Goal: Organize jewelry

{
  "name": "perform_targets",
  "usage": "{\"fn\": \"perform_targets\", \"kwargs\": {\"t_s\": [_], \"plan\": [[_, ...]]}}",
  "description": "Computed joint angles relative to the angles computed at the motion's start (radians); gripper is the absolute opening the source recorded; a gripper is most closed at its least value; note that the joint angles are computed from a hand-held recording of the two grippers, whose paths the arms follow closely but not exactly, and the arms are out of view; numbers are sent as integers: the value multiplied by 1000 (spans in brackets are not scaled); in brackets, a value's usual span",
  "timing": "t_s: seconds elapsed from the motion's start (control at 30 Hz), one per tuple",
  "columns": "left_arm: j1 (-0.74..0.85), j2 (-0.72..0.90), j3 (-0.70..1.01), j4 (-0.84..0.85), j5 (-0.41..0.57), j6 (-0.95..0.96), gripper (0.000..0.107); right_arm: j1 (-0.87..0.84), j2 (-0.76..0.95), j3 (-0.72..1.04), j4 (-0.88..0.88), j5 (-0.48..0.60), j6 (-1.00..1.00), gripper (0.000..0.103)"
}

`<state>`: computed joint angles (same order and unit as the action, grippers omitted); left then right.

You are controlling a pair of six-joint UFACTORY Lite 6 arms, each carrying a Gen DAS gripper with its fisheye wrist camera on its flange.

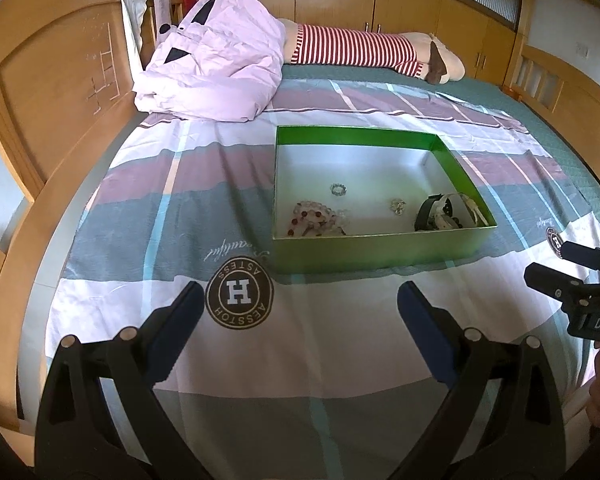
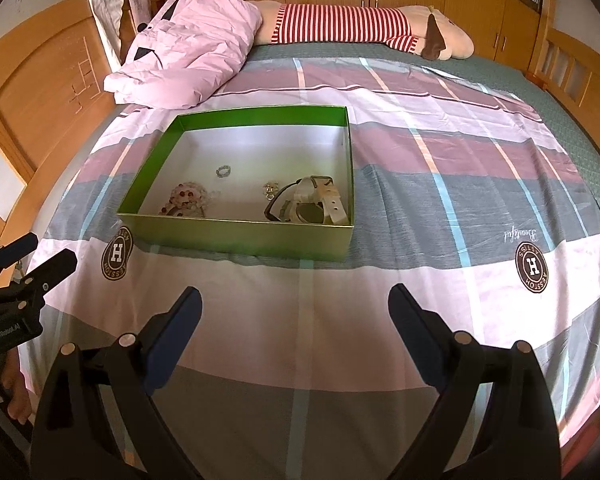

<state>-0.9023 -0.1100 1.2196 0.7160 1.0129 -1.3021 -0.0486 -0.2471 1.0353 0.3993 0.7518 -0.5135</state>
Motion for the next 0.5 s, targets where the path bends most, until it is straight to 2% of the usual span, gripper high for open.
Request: {"fn": "perform_targets", "kwargs": {"t_s": [0.5], "plan": [[0,-12,-16,10,-10,-23,98,6,1,4,-7,5,10,94]]}}
